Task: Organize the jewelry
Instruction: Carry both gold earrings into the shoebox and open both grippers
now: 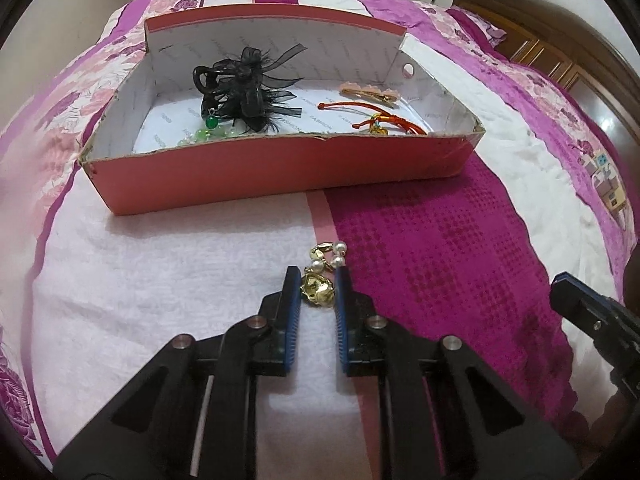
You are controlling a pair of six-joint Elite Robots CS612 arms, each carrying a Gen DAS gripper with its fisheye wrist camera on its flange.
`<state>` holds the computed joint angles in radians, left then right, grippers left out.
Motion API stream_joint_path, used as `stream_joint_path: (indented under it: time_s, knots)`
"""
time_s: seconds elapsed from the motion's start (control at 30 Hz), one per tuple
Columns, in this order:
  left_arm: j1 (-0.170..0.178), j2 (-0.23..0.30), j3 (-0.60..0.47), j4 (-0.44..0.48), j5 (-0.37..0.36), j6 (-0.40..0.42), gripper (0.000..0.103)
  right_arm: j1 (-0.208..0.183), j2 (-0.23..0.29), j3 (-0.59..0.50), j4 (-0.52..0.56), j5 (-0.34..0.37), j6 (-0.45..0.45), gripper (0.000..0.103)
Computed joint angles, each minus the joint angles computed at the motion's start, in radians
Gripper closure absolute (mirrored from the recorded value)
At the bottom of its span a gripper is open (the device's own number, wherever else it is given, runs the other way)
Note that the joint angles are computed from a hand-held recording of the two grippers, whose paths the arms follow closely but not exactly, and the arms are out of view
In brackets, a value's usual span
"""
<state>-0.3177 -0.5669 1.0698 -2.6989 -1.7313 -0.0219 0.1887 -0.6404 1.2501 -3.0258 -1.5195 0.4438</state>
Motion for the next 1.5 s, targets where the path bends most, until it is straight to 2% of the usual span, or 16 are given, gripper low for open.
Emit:
stream_joint_path:
  time_s: [0.17,0.6,1.03,1.33,1.5]
  knots:
    - [0.007,-0.011,0.020,-0.037,-0.038,-0.016,0.095,0.001,0.000,0.000,-0.003,-0.005,0.001,0.087]
    - [0.018,-0.051,0.081,-0.185,-0.080,-0.055,0.095,0.010,-0.009,0.006,-0.029,-0.033,-0.024,0.087]
    - [0.033,-0.070,0.105,-0.321,-0.071,-0.119,0.094,0.026,-0.013,-0.018,-0.056,-0.057,-0.080,0.087]
    - [0.042,-0.064,0.090,-0.376,-0.056,-0.154,0.094,0.034,-0.001,-0.064,-0.066,-0.064,-0.126,0.087]
    - [0.043,-0.059,0.077,-0.403,-0.034,-0.148,0.094,0.036,0.014,-0.101,-0.075,-0.068,-0.145,0.087]
